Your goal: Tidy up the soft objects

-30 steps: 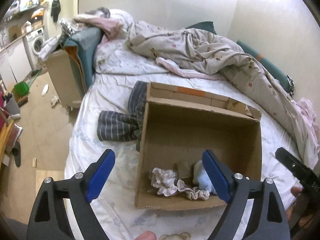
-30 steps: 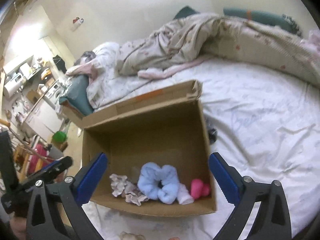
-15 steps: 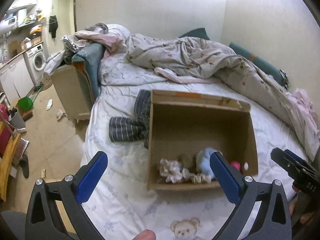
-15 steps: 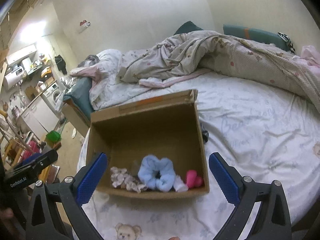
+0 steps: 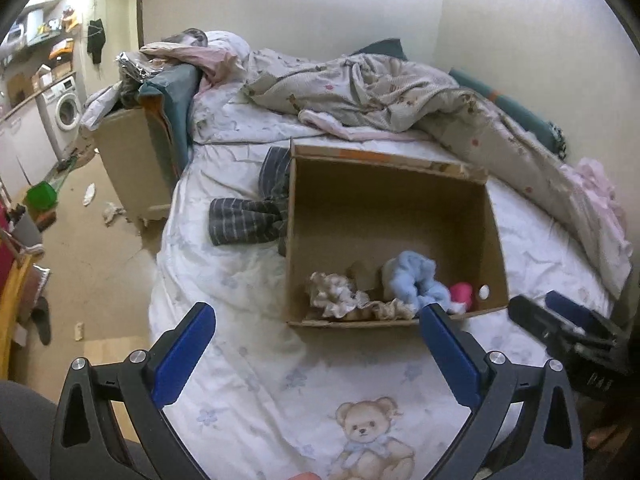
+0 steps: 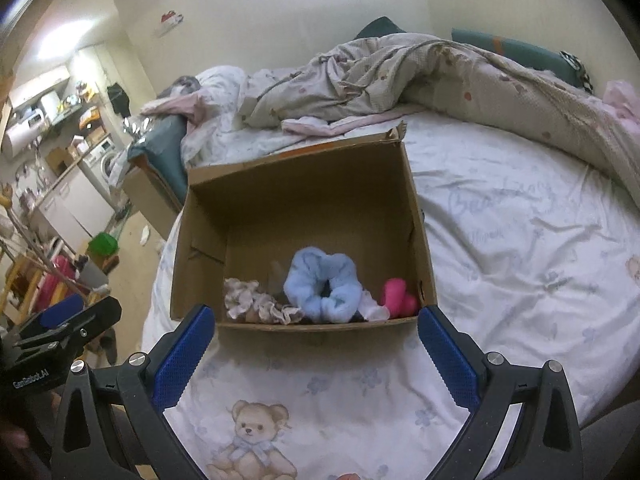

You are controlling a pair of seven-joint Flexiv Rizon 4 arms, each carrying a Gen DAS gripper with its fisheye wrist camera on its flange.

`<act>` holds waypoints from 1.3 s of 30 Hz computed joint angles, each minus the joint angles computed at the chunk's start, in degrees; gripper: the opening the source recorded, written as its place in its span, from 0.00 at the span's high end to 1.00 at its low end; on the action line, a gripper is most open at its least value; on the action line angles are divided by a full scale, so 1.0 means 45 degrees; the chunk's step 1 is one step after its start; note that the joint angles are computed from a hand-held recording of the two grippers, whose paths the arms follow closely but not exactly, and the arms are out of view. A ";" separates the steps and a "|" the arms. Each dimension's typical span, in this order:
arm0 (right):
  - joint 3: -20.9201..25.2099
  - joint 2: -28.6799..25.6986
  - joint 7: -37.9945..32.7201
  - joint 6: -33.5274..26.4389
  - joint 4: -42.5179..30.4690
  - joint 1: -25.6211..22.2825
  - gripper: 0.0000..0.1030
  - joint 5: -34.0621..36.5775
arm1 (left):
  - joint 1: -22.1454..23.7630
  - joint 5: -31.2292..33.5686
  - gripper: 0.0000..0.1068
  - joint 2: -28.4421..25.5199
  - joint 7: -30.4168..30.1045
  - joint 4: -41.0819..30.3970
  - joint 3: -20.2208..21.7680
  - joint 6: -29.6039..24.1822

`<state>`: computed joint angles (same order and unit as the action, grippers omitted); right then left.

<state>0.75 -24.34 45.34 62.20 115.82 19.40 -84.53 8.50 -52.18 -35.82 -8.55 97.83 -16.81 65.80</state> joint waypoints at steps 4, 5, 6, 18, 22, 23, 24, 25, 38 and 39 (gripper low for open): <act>0.0072 -0.0062 -0.0832 -0.0702 -0.0156 0.0301 0.00 0.0547 | -0.0006 -0.0150 0.04 -0.0021 -0.0050 -0.0041 -0.0036 0.0033; 0.0051 -0.0091 -0.0845 -0.0655 -0.0169 0.0304 0.00 0.0575 | -0.0022 -0.0127 0.04 -0.0022 -0.0106 -0.0056 -0.0011 -0.0011; 0.0039 -0.0122 -0.0898 -0.0649 -0.0182 0.0314 0.00 0.0659 | -0.0035 -0.0125 0.04 -0.0033 -0.0108 -0.0067 -0.0010 -0.0002; -0.0128 -0.0140 -0.0915 -0.0665 -0.0097 0.0365 0.00 0.1024 | -0.0157 0.0474 0.04 -0.0140 -0.0394 -0.0090 0.0113 -0.0108; -0.0142 -0.0147 -0.0871 -0.0710 -0.0111 0.0363 0.00 0.1026 | -0.0192 0.0740 0.04 -0.0208 -0.0725 -0.0193 0.0220 -0.0254; -0.0136 -0.0138 -0.0878 -0.0695 -0.0102 0.0356 0.00 0.1040 | -0.0194 0.0806 0.04 -0.0223 -0.0811 -0.0220 0.0240 -0.0302; -0.0133 -0.0136 -0.0904 -0.0705 -0.0103 0.0359 0.00 0.1058 | -0.0188 0.0852 0.04 -0.0232 -0.0872 -0.0238 0.0243 -0.0331; -0.0137 -0.0130 -0.0913 -0.0721 -0.0103 0.0366 0.00 0.1052 | -0.0177 0.0894 0.04 -0.0233 -0.0926 -0.0257 0.0245 -0.0367; -0.0129 -0.0098 -0.0561 -0.0646 -0.0082 0.0255 0.00 0.0694 | -0.0104 0.1028 0.04 -0.0214 -0.1154 -0.0244 0.0208 -0.0430; -0.0119 -0.0095 -0.0588 -0.0670 -0.0084 0.0255 0.00 0.0720 | -0.0098 0.1026 0.04 -0.0211 -0.1169 -0.0238 0.0207 -0.0431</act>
